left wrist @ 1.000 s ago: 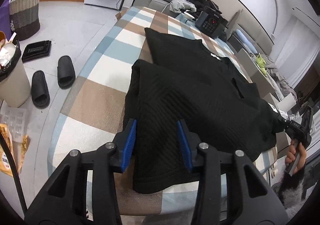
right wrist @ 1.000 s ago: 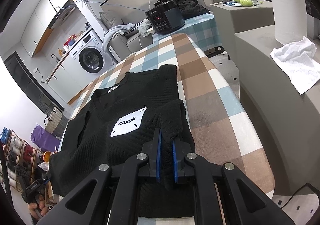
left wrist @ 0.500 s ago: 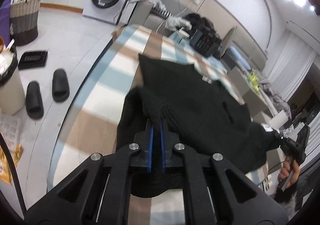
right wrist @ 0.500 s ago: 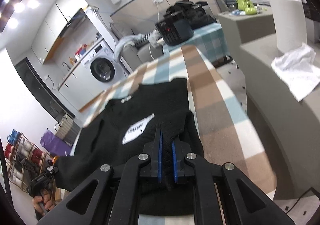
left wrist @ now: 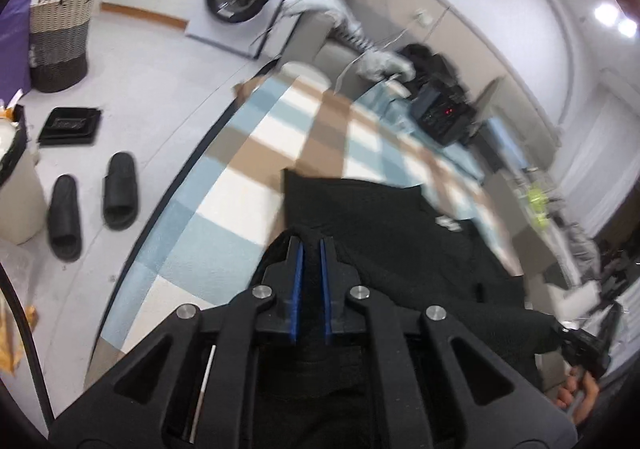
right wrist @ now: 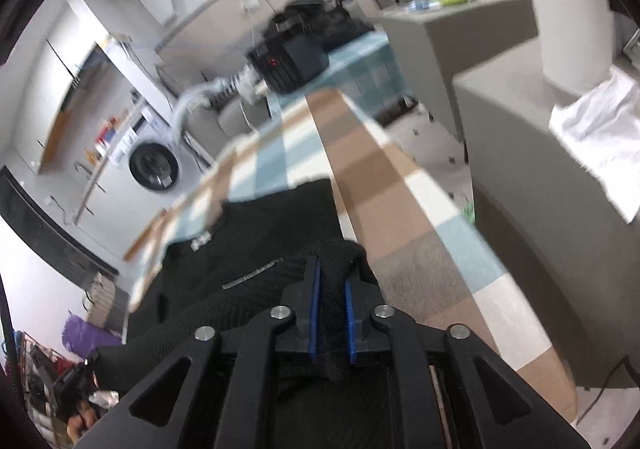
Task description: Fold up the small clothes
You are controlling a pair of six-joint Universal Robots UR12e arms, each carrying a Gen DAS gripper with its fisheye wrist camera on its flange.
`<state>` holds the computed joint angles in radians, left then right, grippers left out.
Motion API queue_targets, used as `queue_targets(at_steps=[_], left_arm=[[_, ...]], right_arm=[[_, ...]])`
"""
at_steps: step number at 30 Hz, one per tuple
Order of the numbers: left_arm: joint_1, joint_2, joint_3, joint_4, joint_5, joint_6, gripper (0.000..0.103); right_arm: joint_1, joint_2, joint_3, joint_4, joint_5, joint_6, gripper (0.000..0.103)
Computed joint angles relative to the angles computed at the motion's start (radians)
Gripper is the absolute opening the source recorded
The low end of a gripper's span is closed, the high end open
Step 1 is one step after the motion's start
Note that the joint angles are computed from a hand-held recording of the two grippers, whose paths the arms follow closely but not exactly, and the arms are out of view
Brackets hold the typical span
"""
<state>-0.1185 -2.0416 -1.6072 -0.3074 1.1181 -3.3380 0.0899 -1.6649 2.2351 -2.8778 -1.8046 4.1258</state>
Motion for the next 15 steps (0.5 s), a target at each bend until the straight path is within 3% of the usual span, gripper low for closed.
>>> queue_targets(at_steps=[2, 3, 5, 6, 7, 9, 13, 15], left_arm=[[-0.003, -0.005, 0.011, -0.064, 0.006, 0.025, 0.004], [-0.001, -0.003, 0.005, -0.065, 0.002, 0.029, 0.007], [0.000, 0.009, -0.013, -0.061, 0.020, 0.032, 0.027], [0.002, 0.016, -0.024, -0.059, 0.031, 0.026, 0.047], [0.005, 0.025, -0.040, -0.048, 0.038, 0.013, 0.057], [0.016, 0.048, -0.075, -0.040, 0.043, 0.009, 0.058], [0.035, 0.109, -0.154, -0.071, 0.054, 0.068, 0.058], [0.041, 0.143, -0.197, -0.094, 0.074, 0.118, 0.058]], right_arm=[[0.008, -0.012, 0.015, -0.017, -0.014, -0.012, 0.029], [0.010, -0.019, 0.025, -0.027, -0.014, -0.014, 0.040], [0.012, -0.040, 0.047, -0.042, -0.009, -0.017, 0.044], [0.015, -0.059, 0.055, -0.012, -0.007, -0.013, 0.044], [0.019, -0.067, 0.059, 0.002, -0.008, -0.008, 0.044], [0.030, -0.092, 0.072, 0.039, 0.000, -0.011, 0.044], [0.062, -0.121, 0.079, 0.136, 0.050, -0.072, 0.044], [0.074, -0.125, 0.089, 0.139, 0.081, -0.095, 0.044]])
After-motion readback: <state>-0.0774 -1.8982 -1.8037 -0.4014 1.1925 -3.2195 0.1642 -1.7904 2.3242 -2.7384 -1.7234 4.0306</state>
